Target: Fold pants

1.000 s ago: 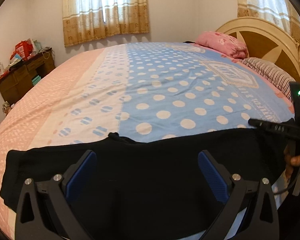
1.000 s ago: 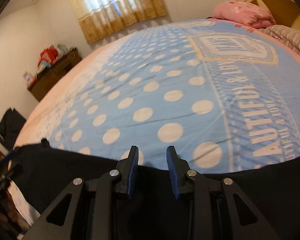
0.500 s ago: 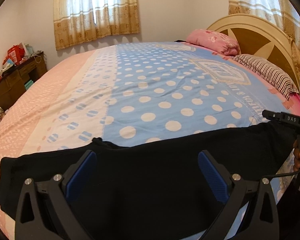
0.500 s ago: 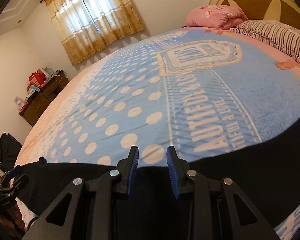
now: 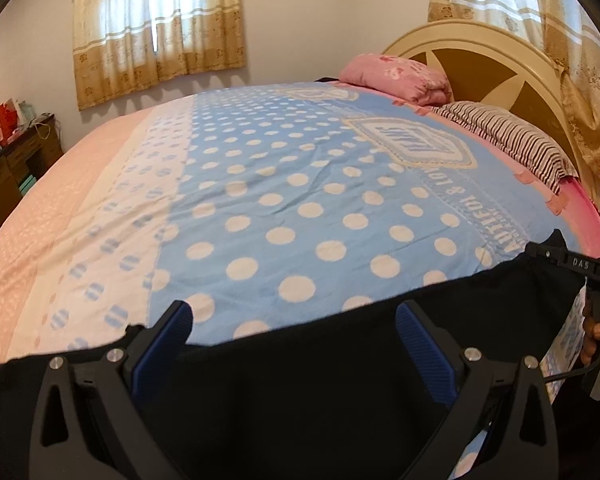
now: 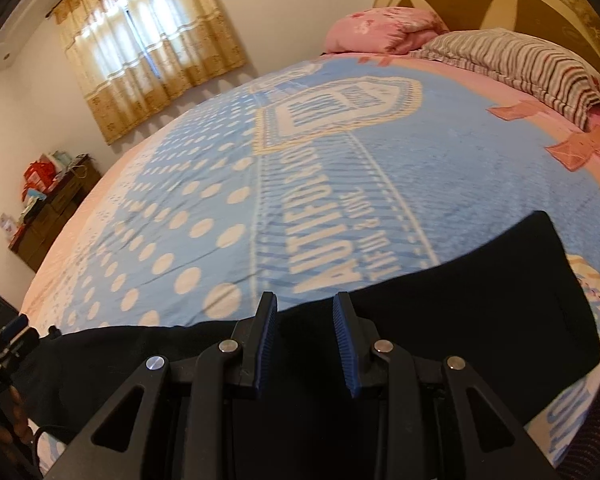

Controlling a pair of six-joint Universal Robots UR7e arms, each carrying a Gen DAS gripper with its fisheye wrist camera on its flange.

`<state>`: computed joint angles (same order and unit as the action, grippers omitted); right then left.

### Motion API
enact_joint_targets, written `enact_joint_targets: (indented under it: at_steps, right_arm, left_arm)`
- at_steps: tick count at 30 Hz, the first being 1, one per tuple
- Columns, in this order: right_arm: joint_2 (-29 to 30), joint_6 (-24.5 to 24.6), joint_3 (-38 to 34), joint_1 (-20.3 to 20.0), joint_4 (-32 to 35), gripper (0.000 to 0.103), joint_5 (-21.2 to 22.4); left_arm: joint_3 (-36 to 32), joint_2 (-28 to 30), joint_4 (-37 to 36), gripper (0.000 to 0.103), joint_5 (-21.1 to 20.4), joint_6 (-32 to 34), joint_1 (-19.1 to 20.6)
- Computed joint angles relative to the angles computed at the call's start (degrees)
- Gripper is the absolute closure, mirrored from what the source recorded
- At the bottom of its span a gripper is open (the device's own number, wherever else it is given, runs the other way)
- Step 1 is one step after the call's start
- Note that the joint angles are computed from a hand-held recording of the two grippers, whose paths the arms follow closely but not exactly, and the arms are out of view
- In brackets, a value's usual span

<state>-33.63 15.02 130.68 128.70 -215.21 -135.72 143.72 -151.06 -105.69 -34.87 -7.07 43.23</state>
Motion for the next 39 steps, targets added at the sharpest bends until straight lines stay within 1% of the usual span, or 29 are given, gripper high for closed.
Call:
enact_joint_targets:
  at_steps: [5,7,11,14,17,19,20,23,26,31,39]
  right_arm:
    - [-0.4,1.5,1.0,-0.3,-0.1,0.072,-2.8]
    - [-0.6,2.1,1.3,-0.5,0.2,0.072,-3.1]
    - [-0.8,3.2,1.8,-0.5,1.2,0.072,-3.4]
    - [-1.0,2.9,2.4,-0.1,-0.2,0.072,-3.5]
    - [-1.6,2.5,3.6,0.3,-1.1,0.072,-5.6]
    - [-2.2,4.0,4.2,-0.4,-0.7,0.072,-6.5]
    - [-2.6,5.4,4.7,-1.1,-0.5,0.072,-6.4]
    - [-2.8,7.0,5.0,-2.5,-1.3,0.072,-6.0]
    - [-2.0,6.2,4.2,-2.2,-1.2,0.072,-7.4]
    - [-2.2,6.5,3.9,-2.0,0.4,0.072,-7.9]
    - [-3.1,7.1,4.7,-2.2,0.8,0.072,-8.1]
  left_arm:
    - [0.8,3.5,-9.0,0.0,-1.9,6.6,2.6]
    - [1.3,5.4,-12.5,0.0,-3.3,8.8,4.0]
    - [1.5,8.4,-17.0,0.0,-6.9,11.1,6.8]
    - [1.9,10.3,-19.1,0.0,-8.7,12.3,8.0]
    - [2.2,12.7,-21.7,0.0,-9.8,14.2,9.1]
    - [2.3,13.3,-22.2,0.0,-10.3,14.6,9.0]
    - [2.2,13.4,-22.4,0.0,-10.7,14.8,8.9]
    - [2.0,13.9,-23.4,0.0,-11.6,15.7,9.6]
    - [1.3,15.1,-25.1,0.0,-12.5,16.4,11.4]
    - [0.6,16.5,-27.9,0.0,-13.4,17.6,13.3]
    - [0.8,16.7,-28.2,0.0,-13.4,17.8,13.0]
